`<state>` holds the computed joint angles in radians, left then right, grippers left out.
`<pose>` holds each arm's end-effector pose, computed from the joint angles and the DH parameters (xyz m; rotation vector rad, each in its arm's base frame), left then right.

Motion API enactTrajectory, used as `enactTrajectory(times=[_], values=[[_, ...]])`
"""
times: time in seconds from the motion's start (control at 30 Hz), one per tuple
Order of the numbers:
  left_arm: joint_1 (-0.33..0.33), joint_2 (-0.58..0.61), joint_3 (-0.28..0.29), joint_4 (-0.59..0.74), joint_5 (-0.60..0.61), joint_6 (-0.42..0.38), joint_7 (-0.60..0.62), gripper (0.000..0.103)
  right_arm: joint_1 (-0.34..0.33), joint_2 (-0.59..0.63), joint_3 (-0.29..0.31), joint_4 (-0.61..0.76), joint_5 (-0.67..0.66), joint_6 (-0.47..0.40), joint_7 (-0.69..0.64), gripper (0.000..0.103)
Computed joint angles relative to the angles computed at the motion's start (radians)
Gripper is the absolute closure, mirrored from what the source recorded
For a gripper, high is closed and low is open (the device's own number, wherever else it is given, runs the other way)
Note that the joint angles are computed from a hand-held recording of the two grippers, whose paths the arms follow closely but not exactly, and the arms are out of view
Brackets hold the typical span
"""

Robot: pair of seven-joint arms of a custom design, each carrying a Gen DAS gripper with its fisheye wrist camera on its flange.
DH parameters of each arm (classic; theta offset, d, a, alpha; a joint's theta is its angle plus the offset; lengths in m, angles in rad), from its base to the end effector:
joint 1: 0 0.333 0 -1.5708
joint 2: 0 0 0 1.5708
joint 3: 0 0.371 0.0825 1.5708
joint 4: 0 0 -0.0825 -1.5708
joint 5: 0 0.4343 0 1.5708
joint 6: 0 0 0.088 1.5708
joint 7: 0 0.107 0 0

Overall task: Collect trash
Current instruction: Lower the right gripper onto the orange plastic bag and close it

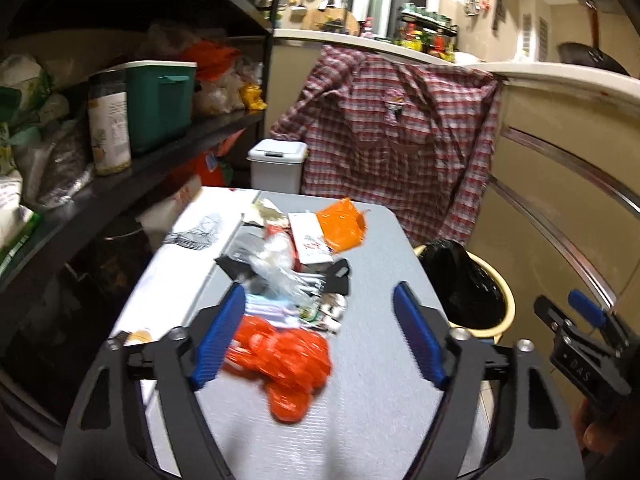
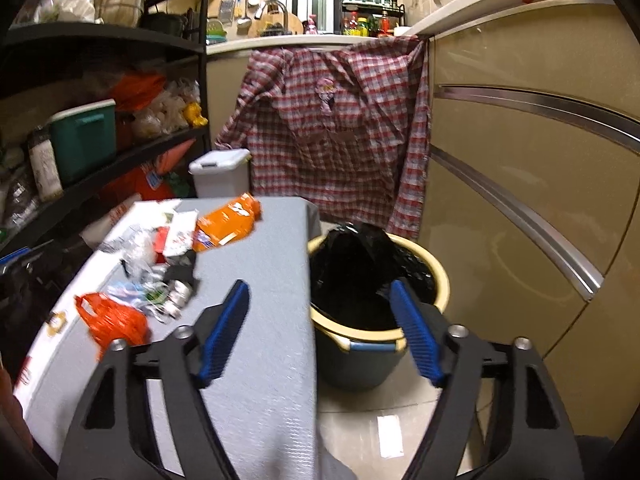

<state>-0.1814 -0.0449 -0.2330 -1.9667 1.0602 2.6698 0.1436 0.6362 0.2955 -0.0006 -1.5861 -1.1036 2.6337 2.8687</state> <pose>0.5691 -0.2816 0.6015 -1.7664 1.4201 -0.9429 0.5975 0.4684 0.5786 -1.6497 1.4444 -0.8739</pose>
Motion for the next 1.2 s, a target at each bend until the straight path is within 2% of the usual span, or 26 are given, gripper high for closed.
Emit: enactTrajectory(times=[0.03, 0.1, 0.2, 0.27, 0.3, 0.33, 0.4, 0.47, 0.53, 0.6, 0.63, 0.7, 0.73, 0.77, 0.8, 0.83, 0.9, 1.0, 1.07, 1.2], values=[[0.003, -0.001, 0.007, 0.006, -0.037, 0.003, 0.04, 0.044, -0.003, 0.008, 0.004, 0.014, 0.009, 0.009, -0.013, 0.045], [0.013, -0.003, 0.019, 0.022, -0.091, 0.015, 0.116, 0.057, -0.009, 0.021, 0.009, 0.039, 0.038, 0.048, -0.047, 0.048], [0.032, -0.003, 0.033, 0.053, -0.146, 0.046, 0.213, 0.066, -0.016, 0.05, 0.019, 0.093, 0.133, 0.093, -0.157, 0.054], [0.044, 0.009, 0.039, 0.091, -0.156, 0.063, 0.293, 0.067, -0.032, 0.078, 0.038, 0.138, 0.231, 0.128, -0.254, 0.056], [0.049, 0.016, 0.042, 0.106, -0.159, 0.077, 0.326, 0.07, -0.045, 0.094, 0.054, 0.16, 0.287, 0.143, -0.311, 0.057], [0.053, 0.021, 0.046, 0.116, -0.163, 0.092, 0.359, 0.072, -0.051, 0.11, 0.066, 0.182, 0.329, 0.15, -0.36, 0.061], [0.061, 0.041, 0.057, 0.146, -0.2, 0.125, 0.466, 0.075, -0.074, 0.153, 0.108, 0.241, 0.428, 0.167, -0.485, 0.067], [0.066, 0.056, 0.066, 0.159, -0.238, 0.155, 0.572, 0.081, -0.108, 0.214, 0.175, 0.32, 0.538, 0.173, -0.634, 0.079], [0.074, 0.064, 0.078, 0.157, -0.292, 0.189, 0.662, 0.081, -0.127, 0.267, 0.231, 0.381, 0.617, 0.177, -0.761, 0.081], [0.086, 0.064, 0.092, 0.137, -0.331, 0.236, 0.689, 0.081, -0.134, 0.318, 0.275, 0.429, 0.678, 0.181, -0.861, 0.08], [0.094, 0.06, 0.102, 0.117, -0.322, 0.268, 0.649, 0.081, -0.138, 0.349, 0.303, 0.453, 0.71, 0.176, -0.914, 0.076], [0.11, 0.056, 0.114, 0.085, -0.341, 0.285, 0.603, 0.081, -0.136, 0.387, 0.329, 0.472, 0.761, 0.177, -0.967, 0.062], [0.112, 0.061, 0.11, 0.089, -0.403, 0.229, 0.64, 0.081, -0.13, 0.405, 0.332, 0.481, 0.781, 0.171, -0.984, 0.05], [0.112, 0.066, 0.109, 0.102, -0.434, 0.168, 0.654, 0.081, -0.126, 0.428, 0.344, 0.499, 0.806, 0.15, -1.01, 0.045], [0.115, 0.067, 0.11, 0.103, -0.444, 0.162, 0.656, 0.081, -0.132, 0.462, 0.38, 0.531, 0.846, 0.102, -1.061, 0.045], [0.119, 0.068, 0.112, 0.101, -0.457, 0.169, 0.664, 0.081, -0.127, 0.487, 0.39, 0.562, 0.872, 0.063, -1.086, 0.045], [0.125, 0.078, 0.113, 0.1, -0.51, 0.165, 0.709, 0.081, -0.108, 0.543, 0.401, 0.639, 0.915, -0.04, -1.141, 0.037], [0.124, 0.099, 0.114, 0.112, -0.56, 0.153, 0.768, 0.081, -0.05, 0.596, 0.346, 0.723, 0.914, -0.117, -1.177, 0.035], [0.122, 0.11, 0.117, 0.117, -0.578, 0.161, 0.802, 0.081, -0.026, 0.65, 0.332, 0.815, 0.951, -0.196, -1.205, 0.035], [0.124, 0.134, 0.114, 0.125, -0.675, 0.182, 0.896, 0.081, -0.013, 0.628, 0.296, 0.771, 0.998, -0.177, -1.242, 0.038]])
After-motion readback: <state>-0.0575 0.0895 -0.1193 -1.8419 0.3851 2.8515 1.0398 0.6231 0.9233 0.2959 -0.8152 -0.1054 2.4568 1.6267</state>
